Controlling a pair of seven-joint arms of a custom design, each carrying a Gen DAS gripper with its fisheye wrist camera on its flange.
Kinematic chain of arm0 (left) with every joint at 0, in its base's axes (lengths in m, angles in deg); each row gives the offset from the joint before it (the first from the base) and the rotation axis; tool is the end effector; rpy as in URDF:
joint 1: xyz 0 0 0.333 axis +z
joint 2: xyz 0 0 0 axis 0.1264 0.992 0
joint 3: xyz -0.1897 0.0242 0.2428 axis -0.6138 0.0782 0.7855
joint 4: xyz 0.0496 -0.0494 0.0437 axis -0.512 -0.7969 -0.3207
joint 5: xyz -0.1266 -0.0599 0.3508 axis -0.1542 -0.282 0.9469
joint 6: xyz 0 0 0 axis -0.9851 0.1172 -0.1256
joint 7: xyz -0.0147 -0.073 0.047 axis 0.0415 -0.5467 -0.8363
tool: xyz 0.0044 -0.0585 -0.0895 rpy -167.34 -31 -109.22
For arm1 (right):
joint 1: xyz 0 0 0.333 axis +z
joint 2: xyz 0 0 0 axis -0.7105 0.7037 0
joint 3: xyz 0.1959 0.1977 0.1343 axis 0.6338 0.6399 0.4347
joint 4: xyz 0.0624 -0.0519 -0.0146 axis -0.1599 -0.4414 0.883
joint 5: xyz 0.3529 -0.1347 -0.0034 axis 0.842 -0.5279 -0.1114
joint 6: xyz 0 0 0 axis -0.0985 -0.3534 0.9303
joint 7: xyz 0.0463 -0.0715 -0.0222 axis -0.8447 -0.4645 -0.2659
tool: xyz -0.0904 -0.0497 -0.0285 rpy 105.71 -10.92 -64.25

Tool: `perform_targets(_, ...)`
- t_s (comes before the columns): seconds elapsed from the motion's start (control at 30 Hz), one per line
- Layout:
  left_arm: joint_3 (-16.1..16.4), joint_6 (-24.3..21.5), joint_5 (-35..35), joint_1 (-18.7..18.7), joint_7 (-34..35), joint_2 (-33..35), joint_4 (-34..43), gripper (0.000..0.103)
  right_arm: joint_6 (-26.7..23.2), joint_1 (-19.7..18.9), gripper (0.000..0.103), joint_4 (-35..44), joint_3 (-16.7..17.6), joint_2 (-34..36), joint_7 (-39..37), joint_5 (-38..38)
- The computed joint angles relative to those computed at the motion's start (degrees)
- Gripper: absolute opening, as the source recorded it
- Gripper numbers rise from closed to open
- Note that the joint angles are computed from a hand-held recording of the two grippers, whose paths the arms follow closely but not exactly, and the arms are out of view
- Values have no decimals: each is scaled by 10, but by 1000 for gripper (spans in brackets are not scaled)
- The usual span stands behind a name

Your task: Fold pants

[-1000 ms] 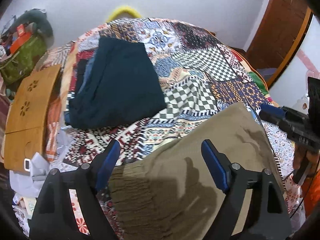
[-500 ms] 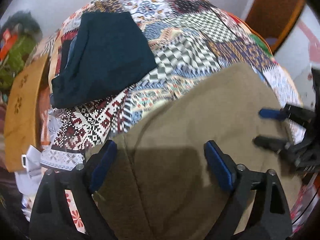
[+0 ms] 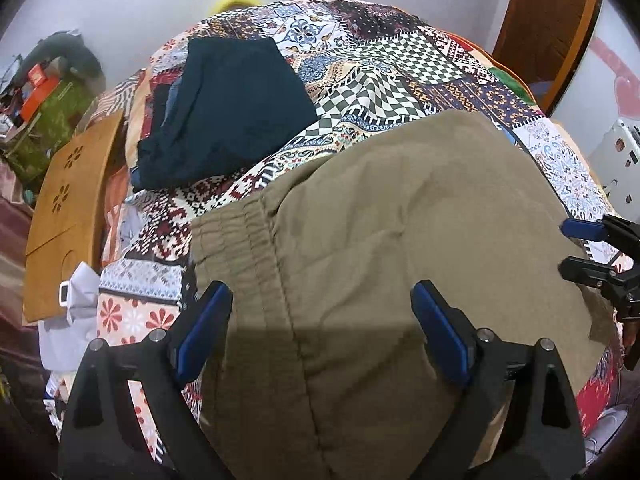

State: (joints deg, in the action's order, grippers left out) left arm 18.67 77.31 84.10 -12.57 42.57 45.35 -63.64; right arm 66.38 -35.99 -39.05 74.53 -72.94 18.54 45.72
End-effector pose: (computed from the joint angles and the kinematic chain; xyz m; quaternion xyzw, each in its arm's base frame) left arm 0.5315 -0.3157 0.5425 -0.6814 0.6927 -0.1590 0.1749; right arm 0.5240 0.0610 0.5219 -0.8139 0.4798 -0.0136 0.3274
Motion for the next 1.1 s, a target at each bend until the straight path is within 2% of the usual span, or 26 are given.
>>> perform_targets(0.2, -10, 7, 50, -7, -55, -43, -51, 96, 20, -4, 73, -59, -10, -49, 15, -25)
perform_targets(0.5, -33, 25, 61, 6, -106, -97, -117, 98, 40, 2, 73, -129, -40, -106, 36, -30)
perform_targets(0.63, -40, 34, 47, 14, -121, -112, -134, 98, 45, 5, 73, -133, -45, -111, 47, -39)
perform_targets(0.77, -48, 26, 53, 19, -136, -120, -135, 98, 47, 7, 73, -130, -41, -116, 63, -63)
perform_targets(0.9, -53, 21, 60, 24, -152, -139, -138, 98, 49, 21, 73, -123, -47, -127, 52, -56)
perform_targets(0.97, -54, 30, 63, 31, -175, -161, -150, 98, 59, 29, 73, -121, -48, -135, 46, -48)
perform_targets(1.1, -48, 82, 4, 49, -188, -207, -190, 98, 83, 56, 73, -110, -54, -145, 22, -16)
